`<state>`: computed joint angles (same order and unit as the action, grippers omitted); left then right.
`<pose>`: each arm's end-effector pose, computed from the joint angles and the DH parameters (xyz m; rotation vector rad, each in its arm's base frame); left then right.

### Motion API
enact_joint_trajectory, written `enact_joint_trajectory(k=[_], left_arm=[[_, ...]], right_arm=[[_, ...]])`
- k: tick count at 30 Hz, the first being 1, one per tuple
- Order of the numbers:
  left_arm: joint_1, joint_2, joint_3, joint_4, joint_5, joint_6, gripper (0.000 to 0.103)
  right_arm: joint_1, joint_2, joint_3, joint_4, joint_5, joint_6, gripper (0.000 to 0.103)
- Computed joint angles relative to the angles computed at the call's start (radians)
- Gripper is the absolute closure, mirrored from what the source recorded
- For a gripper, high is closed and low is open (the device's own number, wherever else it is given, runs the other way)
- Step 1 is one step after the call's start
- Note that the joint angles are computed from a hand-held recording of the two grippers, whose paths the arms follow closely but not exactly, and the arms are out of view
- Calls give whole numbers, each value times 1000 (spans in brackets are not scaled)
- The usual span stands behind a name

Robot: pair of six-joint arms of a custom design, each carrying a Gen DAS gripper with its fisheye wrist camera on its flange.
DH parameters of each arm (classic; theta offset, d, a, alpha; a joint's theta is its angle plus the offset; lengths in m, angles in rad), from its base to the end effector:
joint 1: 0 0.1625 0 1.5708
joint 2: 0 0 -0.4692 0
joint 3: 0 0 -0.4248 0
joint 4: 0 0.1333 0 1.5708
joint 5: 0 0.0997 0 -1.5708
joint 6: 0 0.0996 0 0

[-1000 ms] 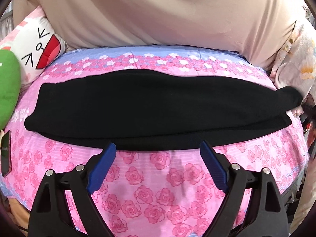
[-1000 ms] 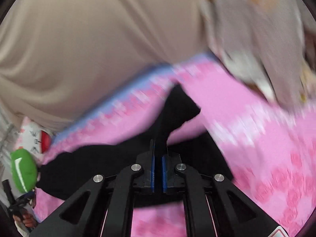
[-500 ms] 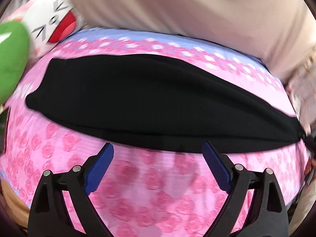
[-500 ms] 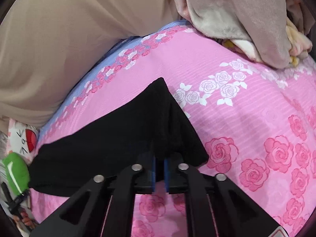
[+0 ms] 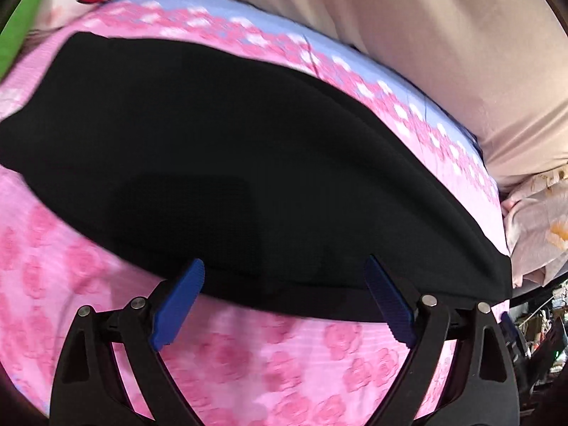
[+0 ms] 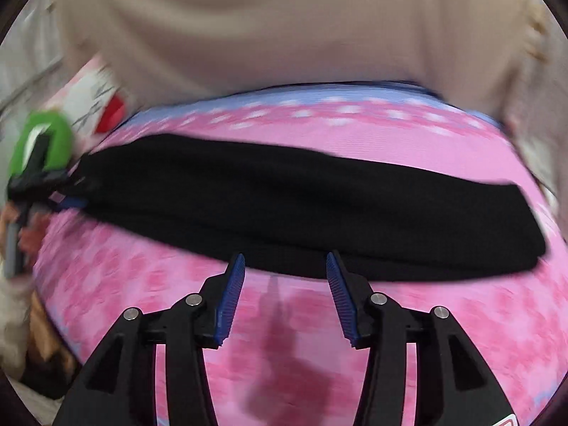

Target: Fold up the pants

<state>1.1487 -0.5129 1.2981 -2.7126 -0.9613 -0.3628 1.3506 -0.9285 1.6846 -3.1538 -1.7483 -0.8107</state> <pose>-0.1669 -0.8362 0.0507 -0.0706 2.6161 -0.7494 -0.0465 -0.7374 0.2537 0.6241 -2.3822 0.8314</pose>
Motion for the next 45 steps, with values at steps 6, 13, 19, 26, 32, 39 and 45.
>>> enact_joint_trajectory(k=[6, 13, 19, 26, 32, 39, 45], left_arm=[[-29, -22, 75, -111, 99, 62, 14], [-44, -72, 168, -190, 210, 110, 14], [-48, -90, 212, -260, 280, 139, 14], [-36, -112, 229, -279, 303, 154, 13], [-48, -155, 270, -322, 360, 168, 13], [-73, -190, 327, -385, 384, 222, 12], [-85, -198, 365, -448, 403, 265, 12]], right_arm=[[104, 157, -119, 91, -51, -149, 58], [153, 328, -311, 184, -174, -223, 95], [159, 246, -242, 306, -81, -162, 98], [159, 226, -163, 208, -114, -219, 64], [212, 271, -217, 317, -17, -278, 58], [243, 466, -467, 470, -85, -212, 79], [244, 428, -456, 629, 57, -140, 96]])
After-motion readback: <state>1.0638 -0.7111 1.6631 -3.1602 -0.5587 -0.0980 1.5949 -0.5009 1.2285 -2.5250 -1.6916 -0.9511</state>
